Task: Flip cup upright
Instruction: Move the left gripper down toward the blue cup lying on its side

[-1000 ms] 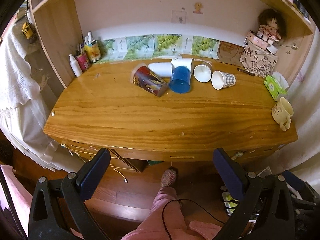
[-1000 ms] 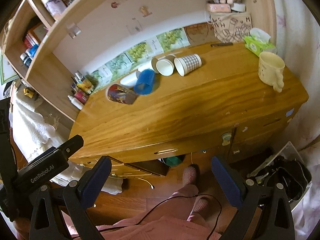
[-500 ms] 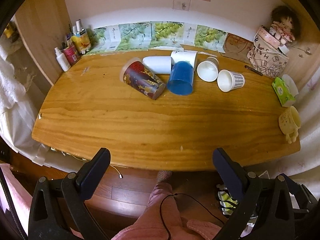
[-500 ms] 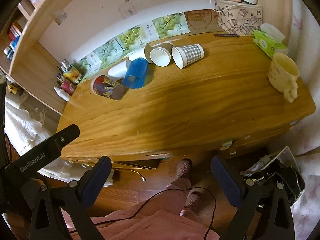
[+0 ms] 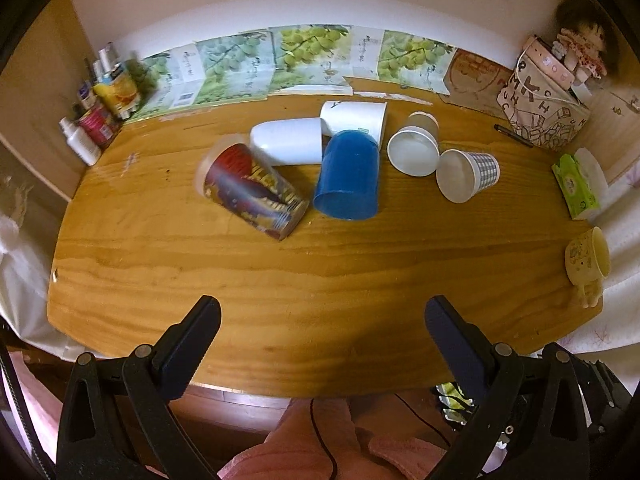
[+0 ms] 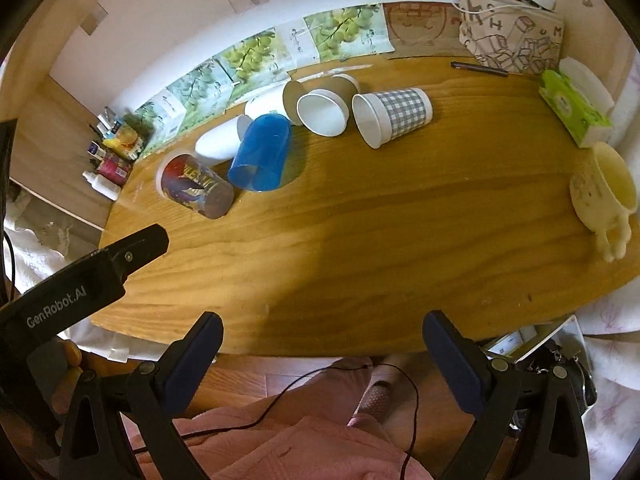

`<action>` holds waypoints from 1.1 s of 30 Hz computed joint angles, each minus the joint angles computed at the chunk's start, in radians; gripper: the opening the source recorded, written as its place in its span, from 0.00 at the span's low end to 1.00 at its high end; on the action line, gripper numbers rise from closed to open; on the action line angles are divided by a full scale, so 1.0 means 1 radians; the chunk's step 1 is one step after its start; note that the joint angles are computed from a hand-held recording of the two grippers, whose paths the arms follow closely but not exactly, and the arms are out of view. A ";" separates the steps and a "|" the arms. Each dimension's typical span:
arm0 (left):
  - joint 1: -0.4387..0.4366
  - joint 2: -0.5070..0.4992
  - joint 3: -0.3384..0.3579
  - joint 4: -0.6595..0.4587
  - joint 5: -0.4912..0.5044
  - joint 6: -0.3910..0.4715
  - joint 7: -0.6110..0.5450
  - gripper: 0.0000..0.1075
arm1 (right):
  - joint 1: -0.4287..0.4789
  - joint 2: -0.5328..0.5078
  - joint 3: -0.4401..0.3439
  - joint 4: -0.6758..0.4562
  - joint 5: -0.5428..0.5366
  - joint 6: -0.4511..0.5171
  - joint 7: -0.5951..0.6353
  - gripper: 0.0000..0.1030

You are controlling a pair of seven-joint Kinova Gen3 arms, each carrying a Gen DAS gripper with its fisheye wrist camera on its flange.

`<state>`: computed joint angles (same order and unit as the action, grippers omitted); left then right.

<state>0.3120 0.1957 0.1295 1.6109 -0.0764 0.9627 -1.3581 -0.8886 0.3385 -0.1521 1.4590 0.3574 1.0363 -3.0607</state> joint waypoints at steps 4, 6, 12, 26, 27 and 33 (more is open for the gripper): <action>0.003 0.066 0.002 -0.077 -0.001 0.039 -0.023 0.95 | 0.045 0.033 0.001 -0.047 -0.045 0.014 0.077 0.98; 0.005 0.096 0.000 -0.112 0.002 0.054 -0.039 0.95 | 0.064 0.048 0.005 -0.067 -0.068 0.018 0.113 0.98; 0.016 0.190 -0.007 -0.223 0.011 0.109 -0.082 0.95 | 0.108 0.102 0.020 -0.137 -0.134 0.047 0.211 0.98; 0.028 0.422 -0.029 -0.531 0.046 0.300 -0.140 0.95 | 0.149 0.205 0.055 -0.274 -0.221 0.151 0.328 0.98; 0.032 0.440 -0.033 -0.556 0.042 0.317 -0.145 0.95 | 0.152 0.213 0.056 -0.281 -0.225 0.155 0.333 0.98; 0.022 0.547 -0.033 -0.704 0.066 0.429 -0.169 0.95 | 0.171 0.238 0.061 -0.292 -0.247 0.145 0.360 0.98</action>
<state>0.3342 0.7425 0.0962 0.9066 -0.0108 1.3919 -1.5269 -0.7176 0.5770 -0.0914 1.1668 0.1100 1.1817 -2.7005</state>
